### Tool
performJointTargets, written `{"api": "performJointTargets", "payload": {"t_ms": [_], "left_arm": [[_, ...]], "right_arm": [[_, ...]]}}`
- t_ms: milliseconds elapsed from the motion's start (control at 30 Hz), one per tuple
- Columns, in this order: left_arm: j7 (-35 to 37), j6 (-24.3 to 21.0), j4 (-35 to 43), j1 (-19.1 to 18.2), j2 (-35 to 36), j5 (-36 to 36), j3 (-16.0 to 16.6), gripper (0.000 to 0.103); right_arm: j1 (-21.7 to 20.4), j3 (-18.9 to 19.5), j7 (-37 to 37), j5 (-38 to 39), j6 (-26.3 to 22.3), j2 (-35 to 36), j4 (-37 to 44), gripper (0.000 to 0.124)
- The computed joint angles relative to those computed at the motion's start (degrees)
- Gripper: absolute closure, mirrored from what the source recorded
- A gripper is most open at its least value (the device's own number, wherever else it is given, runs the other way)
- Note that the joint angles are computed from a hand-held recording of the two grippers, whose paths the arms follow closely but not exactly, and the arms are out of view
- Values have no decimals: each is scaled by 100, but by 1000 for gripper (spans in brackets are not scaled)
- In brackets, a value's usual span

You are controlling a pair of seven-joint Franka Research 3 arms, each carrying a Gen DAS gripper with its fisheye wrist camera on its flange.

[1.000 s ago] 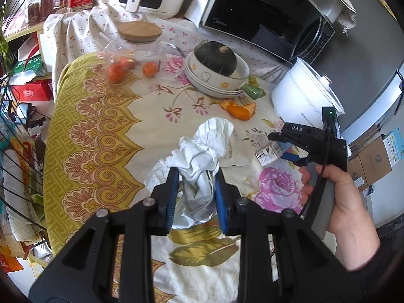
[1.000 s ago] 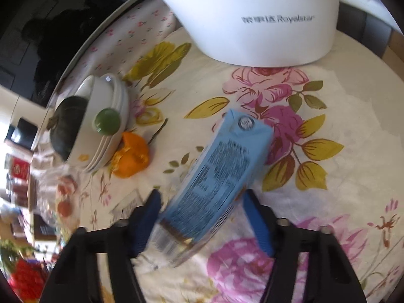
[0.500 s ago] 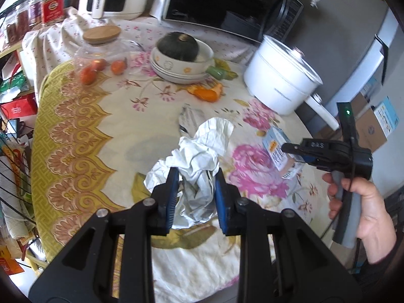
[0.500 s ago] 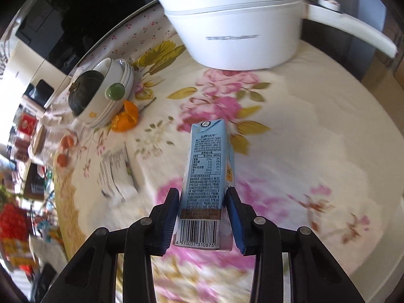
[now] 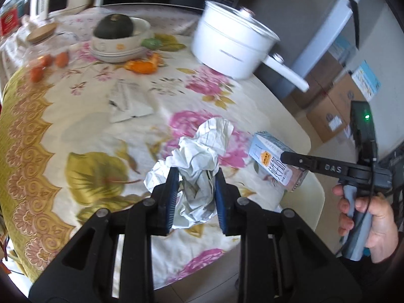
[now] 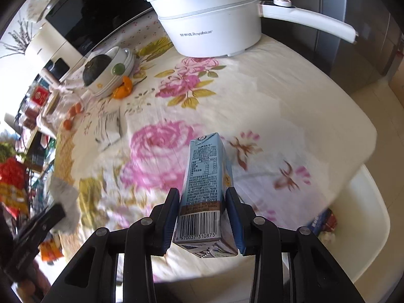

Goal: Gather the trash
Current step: 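Carry the tissue and blue carton over the white bin and open both tools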

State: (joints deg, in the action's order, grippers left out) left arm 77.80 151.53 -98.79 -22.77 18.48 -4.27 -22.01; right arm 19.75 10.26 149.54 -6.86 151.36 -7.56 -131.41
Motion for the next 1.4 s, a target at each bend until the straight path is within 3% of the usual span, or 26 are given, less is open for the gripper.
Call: {"api": "performJointTargets", "payload": {"t_ms": [267,367,733,1133,1400], "left_arm": [[32,-241,355,-291,327,255,-85,74],[39,-385,569,-446,524,367,-99,74],[138,-754,1410,-1031,1190,710,-179,74],[512,-1200,2713,-1751,2156,733,-279,74],[744,-1661,3794,-2278,2859,766,-134,74]], "right_arm": [[44,9,-384,717,506,-792,-1042,85],[-175,199,-335,502,352,-1082,-1247,86],[-539,272,-361,826,-83,-2462,-2477,86],[-795,159,-316,1258,-729,-4048,-3651,92],[-989,110,-269,1401,-1156,-4987,-4131,92]]}}
